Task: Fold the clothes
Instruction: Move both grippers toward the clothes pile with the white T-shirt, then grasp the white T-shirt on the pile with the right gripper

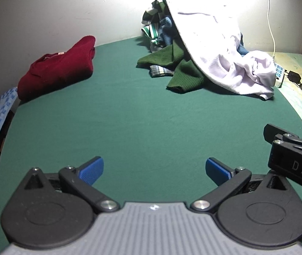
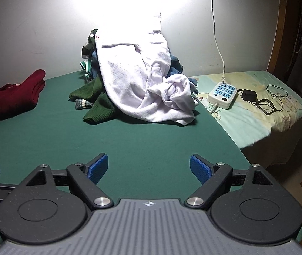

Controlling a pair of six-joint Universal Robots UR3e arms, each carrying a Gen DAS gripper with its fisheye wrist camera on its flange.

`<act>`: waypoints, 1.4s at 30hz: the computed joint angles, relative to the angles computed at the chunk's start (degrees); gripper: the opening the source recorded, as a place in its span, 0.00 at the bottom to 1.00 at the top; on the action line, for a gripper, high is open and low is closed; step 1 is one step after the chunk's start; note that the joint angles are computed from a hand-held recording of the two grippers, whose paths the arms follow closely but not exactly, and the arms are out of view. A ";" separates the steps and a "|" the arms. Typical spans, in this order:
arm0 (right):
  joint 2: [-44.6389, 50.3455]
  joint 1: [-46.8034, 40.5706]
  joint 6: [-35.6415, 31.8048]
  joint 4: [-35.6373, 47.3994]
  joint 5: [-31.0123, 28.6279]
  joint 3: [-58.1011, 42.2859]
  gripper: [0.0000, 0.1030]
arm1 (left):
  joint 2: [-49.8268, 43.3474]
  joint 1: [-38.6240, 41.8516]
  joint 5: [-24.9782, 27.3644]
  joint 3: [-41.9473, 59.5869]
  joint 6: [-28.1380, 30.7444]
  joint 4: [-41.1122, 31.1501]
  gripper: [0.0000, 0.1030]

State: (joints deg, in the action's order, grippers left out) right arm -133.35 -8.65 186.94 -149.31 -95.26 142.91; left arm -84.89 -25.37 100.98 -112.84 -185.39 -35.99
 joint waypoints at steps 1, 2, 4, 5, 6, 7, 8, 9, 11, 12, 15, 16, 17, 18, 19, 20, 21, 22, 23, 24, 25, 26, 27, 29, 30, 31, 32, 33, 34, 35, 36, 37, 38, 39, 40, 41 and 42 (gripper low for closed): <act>-1.31 -1.19 -1.20 -0.70 1.20 1.15 0.84 | -0.06 -0.06 -0.03 -0.05 -0.41 -0.01 1.00; -2.97 -2.59 -2.44 -1.27 2.62 2.41 0.84 | -0.12 -0.12 -0.05 -0.10 -0.82 -0.01 1.00; -7.41 -6.50 -4.64 -2.10 6.83 5.14 0.84 | -0.09 -0.11 0.11 -0.01 -1.37 0.02 1.00; -10.19 -8.90 -5.82 -1.85 9.41 6.44 0.84 | -0.20 -0.27 0.54 0.25 -1.52 0.01 1.00; -11.37 -10.22 -6.11 -1.21 10.90 6.73 0.84 | -0.25 -0.28 0.86 0.46 -1.49 -0.15 1.00; -12.12 -11.51 -6.38 0.24 12.29 6.46 0.84 | -0.29 -0.21 1.12 0.74 -1.36 -0.48 1.00; -11.87 -11.62 -5.86 0.85 12.64 6.10 0.84 | -0.32 -0.13 1.38 0.99 -1.23 -0.78 1.00; -11.09 -10.98 -5.07 0.51 12.17 5.88 0.84 | -0.36 -0.05 1.65 1.23 -1.09 -1.08 1.00; -8.80 -8.95 -3.33 -1.27 10.44 5.50 0.84 | -0.43 0.11 2.17 1.73 -0.82 -1.68 1.00; -6.94 -7.14 -2.23 -2.80 8.79 5.13 0.84 | -0.22 0.37 2.18 1.66 -0.56 -1.71 1.00; -1.26 -0.88 1.18 -6.58 2.56 3.41 0.84 | 1.01 1.33 2.05 0.56 0.60 -0.79 1.00; -0.14 0.49 1.78 -7.48 1.21 3.05 0.84 | 1.51 1.67 1.99 -0.01 0.94 -0.20 1.00; 0.95 1.54 2.20 -8.29 0.11 2.67 0.84 | 2.05 2.06 1.86 -0.68 1.25 0.49 1.00; 3.14 3.60 3.26 -9.24 -2.27 1.81 0.84 | 2.50 2.67 1.35 -1.17 1.89 0.86 1.00; 4.65 4.97 4.39 -9.18 -3.67 0.98 0.84 | 2.87 3.43 0.59 -1.52 2.75 1.01 1.00; 5.87 6.06 5.50 -8.80 -4.68 0.18 0.84 | 3.24 4.20 -0.18 -1.86 3.62 1.15 1.00; 7.00 7.07 6.58 -8.32 -5.60 -0.63 0.84 | 3.51 5.04 -1.05 -2.11 4.51 1.14 1.00; 8.19 8.25 7.87 -8.26 -6.67 -1.26 0.84 | 3.78 6.05 -2.18 -2.28 5.36 0.88 1.00; 9.37 9.45 9.23 -8.26 -7.74 -1.86 0.84 | 4.12 7.32 -3.69 -2.48 6.17 0.53 0.99; 10.83 10.97 10.28 -8.97 -9.35 -2.42 0.84 | 4.50 8.73 -5.49 -2.71 6.88 0.12 0.99; 12.35 12.54 11.24 -9.80 -11.07 -2.98 0.84 | 4.89 10.24 -7.60 -2.93 7.60 -0.36 0.99; 13.77 14.01 12.13 -10.51 -12.72 -3.55 0.83 | 5.23 11.87 -10.00 -3.08 8.33 -1.05 0.99; 15.18 15.46 13.02 -11.14 -14.35 -4.15 0.83 | 5.51 13.53 -12.48 -3.17 9.06 -1.90 0.99; 17.56 17.70 14.52 -12.69 -17.31 -4.89 0.83 | 5.38 15.74 -15.93 -3.24 9.89 -2.57 0.99; 18.37 18.11 15.14 -12.87 -18.06 -5.25 0.83 | 5.09 16.28 -16.74 -3.22 10.18 -2.51 0.99; 19.08 18.36 15.71 -12.88 -18.63 -5.61 0.83 | 4.60 16.33 -16.88 -3.07 10.44 -2.21 0.99; 19.80 18.62 16.31 -12.88 -19.20 -5.99 0.83 | 4.04 16.25 -16.87 -2.84 10.70 -1.81 0.99; 20.51 18.87 16.90 -12.84 -19.77 -6.38 0.83 | 3.46 16.06 -16.66 -2.54 10.83 -1.36 0.99; 20.97 18.67 17.06 -13.15 -19.93 -6.45 0.83 | 2.65 15.60 -16.09 -1.87 10.78 -1.11 0.99; 21.37 18.32 17.07 -13.57 -19.98 -6.42 0.83 | 1.75 15.22 -15.82 -0.86 10.77 -1.38 0.99; 21.62 17.54 16.98 -13.78 -19.46 -6.46 0.83 | 0.88 15.00 -15.83 0.25 10.84 -1.91 0.99; 21.83 16.63 16.87 -13.93 -18.80 -6.52 0.83 | -0.20 14.61 -15.68 1.50 10.60 -2.29 0.99; 21.82 15.22 16.28 -14.21 -17.59 -6.49 0.83 | -1.42 14.12 -15.42 2.86 10.16 -2.59 0.99; 21.78 13.71 15.60 -14.50 -16.25 -6.47 0.83 | -2.69 13.73 -15.33 4.58 9.63 -3.54 0.99; 21.77 12.23 14.96 -14.75 -14.93 -6.48 0.83 | -3.84 13.61 -15.82 6.30 9.24 -4.73 0.99; 21.63 10.64 14.29 -14.41 -13.50 -6.77 0.83 | -4.91 13.48 -16.35 7.73 8.93 -5.26 0.99; 21.24 8.78 13.36 -14.20 -11.72 -6.91 0.83 | -5.98 12.99 -16.16 9.02 8.61 -5.14 0.99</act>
